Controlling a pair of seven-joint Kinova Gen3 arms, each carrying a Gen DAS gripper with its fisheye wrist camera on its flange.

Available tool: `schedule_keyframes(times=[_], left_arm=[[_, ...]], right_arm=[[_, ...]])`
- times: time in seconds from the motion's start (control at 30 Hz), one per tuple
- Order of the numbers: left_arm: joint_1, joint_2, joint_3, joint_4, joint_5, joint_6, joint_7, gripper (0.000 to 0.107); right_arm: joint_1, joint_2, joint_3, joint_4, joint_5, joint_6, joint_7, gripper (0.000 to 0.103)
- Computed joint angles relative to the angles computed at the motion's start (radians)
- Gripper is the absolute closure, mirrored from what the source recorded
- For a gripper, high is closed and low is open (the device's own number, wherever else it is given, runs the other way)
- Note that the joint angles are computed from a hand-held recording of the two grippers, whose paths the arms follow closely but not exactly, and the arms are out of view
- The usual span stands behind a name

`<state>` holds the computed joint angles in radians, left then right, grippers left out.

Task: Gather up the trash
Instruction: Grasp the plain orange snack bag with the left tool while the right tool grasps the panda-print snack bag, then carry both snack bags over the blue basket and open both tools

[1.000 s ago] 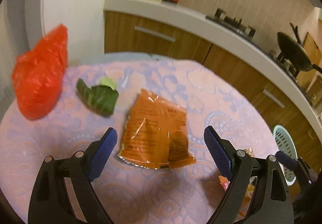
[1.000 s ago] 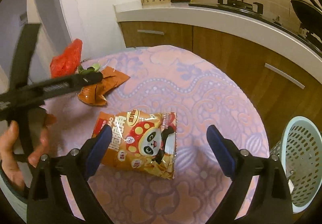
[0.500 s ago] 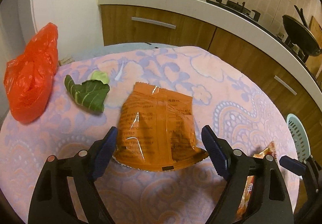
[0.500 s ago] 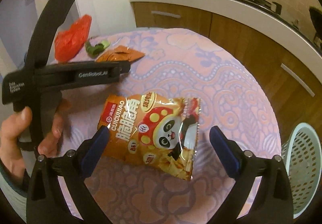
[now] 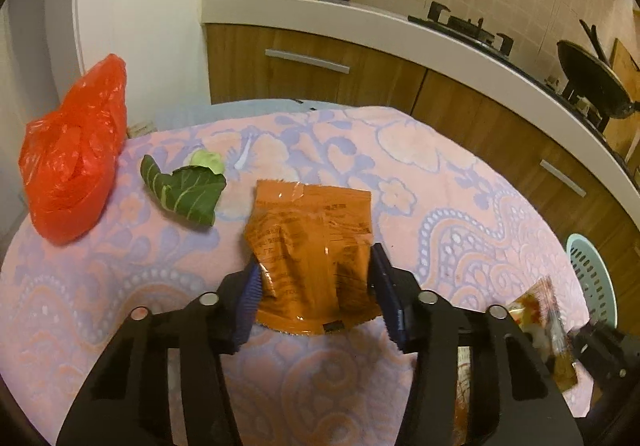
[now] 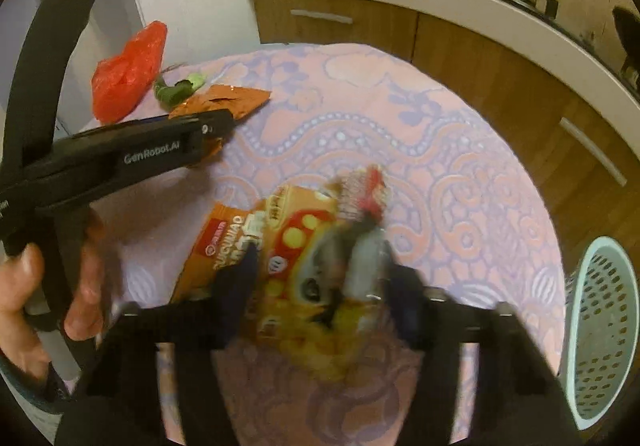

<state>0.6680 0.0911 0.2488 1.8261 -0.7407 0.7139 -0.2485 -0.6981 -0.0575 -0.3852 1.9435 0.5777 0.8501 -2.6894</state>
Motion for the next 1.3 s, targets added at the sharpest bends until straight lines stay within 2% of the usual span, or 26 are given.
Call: schedule_keyframes(times=[0.1, 0.17, 0.37, 0.5, 0.8, 1.07, 1.3], left_arm=[[0.002, -0.012, 0.0, 0.018, -0.023, -0.016, 0.029, 0.068], [0.005, -0.014, 0.006, 0.021, -0.039, -0.009, 0.043, 0.07], [0.011, -0.021, 0.016, 0.031, -0.076, -0.004, 0.083, 0.073], [0.025, -0.028, 0.033, 0.037, -0.117, 0.0, 0.112, 0.073], [0.104, -0.045, 0.104, -0.003, -0.219, 0.074, 0.164, 0.073], [0.2, 0.0, 0.14, -0.099, -0.297, 0.11, 0.174, 0.073], [0.338, 0.117, 0.107, -0.25, -0.359, 0.13, 0.14, 0.073]], right_arm=[[-0.024, 0.003, -0.028, 0.003, 0.062, 0.029, -0.047, 0.094], [-0.039, 0.001, -0.041, 0.01, 0.117, 0.052, -0.105, 0.098], [0.0, -0.097, -0.058, 0.09, 0.18, -0.032, -0.23, 0.099], [0.056, -0.136, -0.086, 0.11, 0.179, -0.064, -0.249, 0.099], [0.163, -0.283, -0.123, 0.144, 0.121, -0.074, -0.192, 0.1], [0.249, -0.486, -0.066, 0.193, 0.023, -0.053, -0.088, 0.1], [0.316, -0.628, 0.018, 0.225, -0.052, -0.021, 0.039, 0.1]])
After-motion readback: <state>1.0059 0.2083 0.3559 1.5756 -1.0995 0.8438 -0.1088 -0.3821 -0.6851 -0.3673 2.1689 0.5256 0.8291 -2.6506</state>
